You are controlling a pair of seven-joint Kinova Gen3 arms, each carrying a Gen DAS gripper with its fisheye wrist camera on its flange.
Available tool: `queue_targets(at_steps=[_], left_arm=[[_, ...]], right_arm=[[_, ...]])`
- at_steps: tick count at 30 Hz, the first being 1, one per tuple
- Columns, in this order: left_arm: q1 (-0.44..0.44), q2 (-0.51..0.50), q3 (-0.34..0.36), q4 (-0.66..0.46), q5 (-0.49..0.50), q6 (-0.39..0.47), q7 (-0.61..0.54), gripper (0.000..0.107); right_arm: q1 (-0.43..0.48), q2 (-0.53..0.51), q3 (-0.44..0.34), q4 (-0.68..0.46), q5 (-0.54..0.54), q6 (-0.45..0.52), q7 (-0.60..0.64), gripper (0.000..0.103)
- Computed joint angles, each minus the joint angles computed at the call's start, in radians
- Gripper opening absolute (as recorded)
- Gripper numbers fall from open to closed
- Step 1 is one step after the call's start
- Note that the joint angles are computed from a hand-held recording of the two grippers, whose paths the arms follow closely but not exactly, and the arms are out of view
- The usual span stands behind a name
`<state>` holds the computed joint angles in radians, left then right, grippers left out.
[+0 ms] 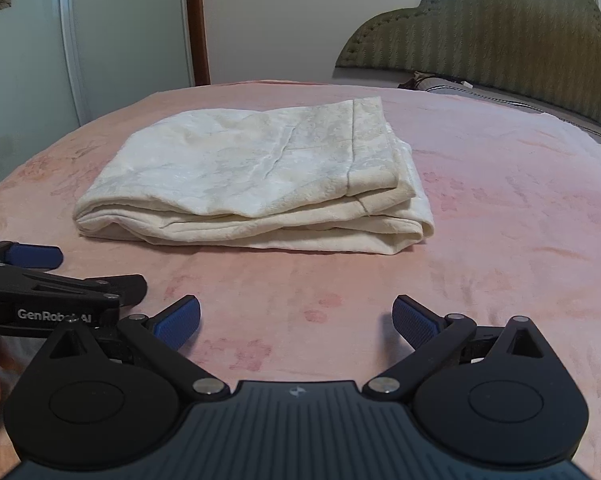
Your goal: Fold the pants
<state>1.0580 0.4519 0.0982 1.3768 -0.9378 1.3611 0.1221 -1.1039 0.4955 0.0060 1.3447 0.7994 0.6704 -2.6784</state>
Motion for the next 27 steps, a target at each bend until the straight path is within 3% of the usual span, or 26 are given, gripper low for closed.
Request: queue_targets(at_steps=[10, 23, 27], left_arm=[[0.005, 0.001, 0.0, 0.016, -0.017, -0.004, 0.021, 0.103], [0.01, -0.002, 0.004, 0.024, -0.023, 0.001, 0.046, 0.103], [0.013, -0.003, 0.004, 0.028, -0.024, 0.008, 0.058, 0.103]], right_arm=[[0.007, 0.001, 0.002, 0.016, -0.008, -0.018, -0.008, 0.103], [0.003, -0.023, 0.021, 0.073, 0.036, -0.071, -0.11, 0.103], [0.003, -0.013, 0.001, 0.044, 0.032, -0.007, -0.054, 0.103]])
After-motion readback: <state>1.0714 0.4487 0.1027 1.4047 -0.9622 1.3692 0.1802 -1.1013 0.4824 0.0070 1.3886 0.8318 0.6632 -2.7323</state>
